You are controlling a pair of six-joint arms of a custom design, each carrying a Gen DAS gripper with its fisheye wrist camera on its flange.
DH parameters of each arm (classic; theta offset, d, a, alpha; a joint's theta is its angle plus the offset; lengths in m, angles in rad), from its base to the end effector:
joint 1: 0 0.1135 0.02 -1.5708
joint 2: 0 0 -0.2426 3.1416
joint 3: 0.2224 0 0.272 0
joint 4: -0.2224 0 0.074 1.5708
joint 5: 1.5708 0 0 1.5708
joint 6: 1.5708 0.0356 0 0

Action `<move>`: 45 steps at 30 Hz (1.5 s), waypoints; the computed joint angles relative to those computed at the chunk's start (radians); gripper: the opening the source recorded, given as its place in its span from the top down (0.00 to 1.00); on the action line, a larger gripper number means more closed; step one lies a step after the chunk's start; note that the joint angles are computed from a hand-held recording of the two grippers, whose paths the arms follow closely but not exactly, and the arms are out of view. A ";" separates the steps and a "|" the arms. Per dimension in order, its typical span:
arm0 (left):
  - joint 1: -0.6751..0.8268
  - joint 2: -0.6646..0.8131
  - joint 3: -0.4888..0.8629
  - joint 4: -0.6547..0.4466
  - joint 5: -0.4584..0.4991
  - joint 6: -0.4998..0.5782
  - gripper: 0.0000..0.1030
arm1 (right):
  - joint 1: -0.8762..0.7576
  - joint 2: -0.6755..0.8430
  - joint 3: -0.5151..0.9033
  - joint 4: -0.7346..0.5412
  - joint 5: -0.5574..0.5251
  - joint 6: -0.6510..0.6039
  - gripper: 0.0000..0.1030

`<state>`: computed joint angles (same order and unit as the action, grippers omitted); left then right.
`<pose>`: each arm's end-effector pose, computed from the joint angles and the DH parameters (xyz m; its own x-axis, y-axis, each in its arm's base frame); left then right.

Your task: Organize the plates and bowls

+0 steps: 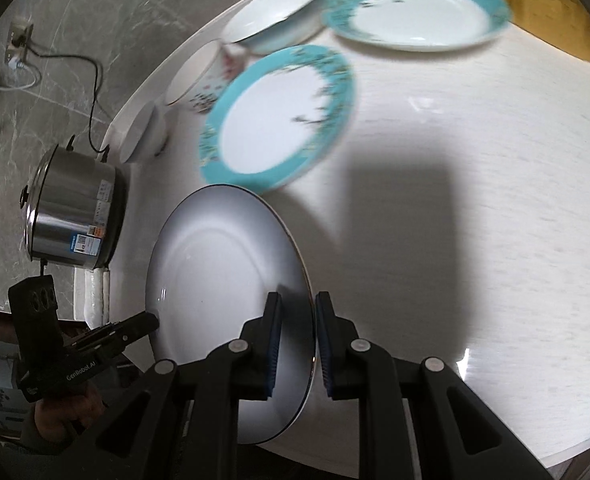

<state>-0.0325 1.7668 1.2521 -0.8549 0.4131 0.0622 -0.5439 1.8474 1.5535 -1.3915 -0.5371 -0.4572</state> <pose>0.3484 -0.0256 0.1686 -0.9706 0.0885 -0.2239 0.1706 0.9090 -0.3802 0.3052 -0.1633 0.2235 -0.9811 0.1501 -0.1218 0.0686 0.8595 0.5066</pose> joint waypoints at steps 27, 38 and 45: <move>-0.396 0.098 -0.005 0.212 -0.170 -0.344 0.78 | -0.218 0.223 0.212 -0.017 0.123 -0.337 0.73; -0.164 0.034 0.084 0.274 -0.081 -0.238 0.06 | -0.273 0.200 0.365 0.028 -0.010 -0.180 0.08; -0.052 0.377 0.543 0.058 0.020 -0.112 0.00 | -0.156 0.272 0.522 0.006 -0.155 0.021 0.00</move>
